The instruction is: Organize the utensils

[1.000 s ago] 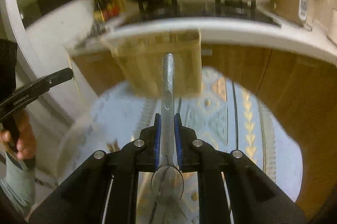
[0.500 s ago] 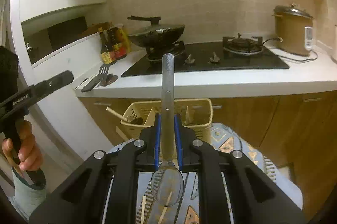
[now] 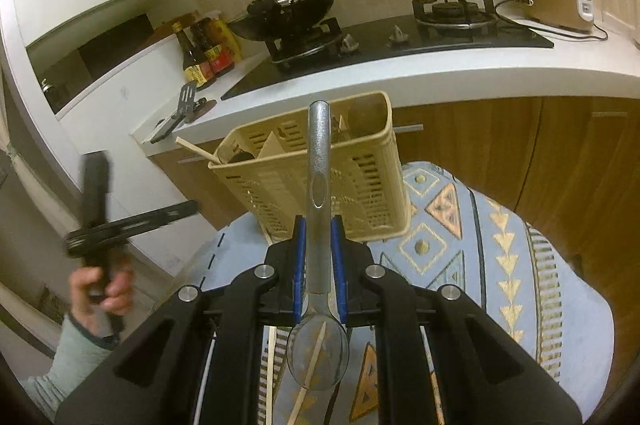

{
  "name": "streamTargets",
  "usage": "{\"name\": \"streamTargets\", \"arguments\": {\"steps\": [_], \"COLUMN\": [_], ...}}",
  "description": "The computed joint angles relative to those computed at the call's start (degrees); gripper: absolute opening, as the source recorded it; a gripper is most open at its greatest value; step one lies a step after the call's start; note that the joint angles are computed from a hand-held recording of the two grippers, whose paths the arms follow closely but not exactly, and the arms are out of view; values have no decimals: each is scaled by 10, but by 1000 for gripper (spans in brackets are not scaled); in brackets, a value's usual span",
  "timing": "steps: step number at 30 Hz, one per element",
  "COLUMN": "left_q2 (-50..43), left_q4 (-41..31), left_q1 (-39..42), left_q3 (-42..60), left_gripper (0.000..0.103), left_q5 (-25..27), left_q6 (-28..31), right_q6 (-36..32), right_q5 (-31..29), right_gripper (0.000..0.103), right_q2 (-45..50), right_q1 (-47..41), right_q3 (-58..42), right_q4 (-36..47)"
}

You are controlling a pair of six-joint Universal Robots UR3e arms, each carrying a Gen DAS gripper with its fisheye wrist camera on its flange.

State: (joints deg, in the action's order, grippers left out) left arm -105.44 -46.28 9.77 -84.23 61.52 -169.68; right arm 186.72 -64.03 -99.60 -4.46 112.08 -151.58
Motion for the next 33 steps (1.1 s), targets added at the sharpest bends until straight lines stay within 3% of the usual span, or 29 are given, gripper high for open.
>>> {"name": "streamTargets", "arguments": {"steps": [4,8,13,16,19,22,29,33], "left_q2": [-92,-147,-180,-182,-177,-151,-32,83], "left_q4": [84,127,171,185,204,219,214,149], "left_q1": [-31,-69,-121,-138,-156,-144,-91,-38], "left_q3": [23,54,68,63,43,1,-150,-264], "left_gripper": [43,43,43,42,32,10,0,0], "left_q5": [54,114,212,246,288,265,154,74], "left_q6": [-117,-168,-171,-156,-126,-95,-17,55], "right_q6": [-9,-26,-36,-45,-49,-56,-57,-55], "right_q5": [3,-2,27,43,53,65,65,66], "right_gripper": [11,11,11,11,11,11,11,11], "right_q2": [-20,-42,-66,-86,-102,-122,-143,-166], "right_q1": [-8,-20,-58,-85,-101,-116,-105,-102], "right_q3": [24,55,92,112,121,132,132,151], "right_q4": [9,13,14,24,35,47,58,76]}}
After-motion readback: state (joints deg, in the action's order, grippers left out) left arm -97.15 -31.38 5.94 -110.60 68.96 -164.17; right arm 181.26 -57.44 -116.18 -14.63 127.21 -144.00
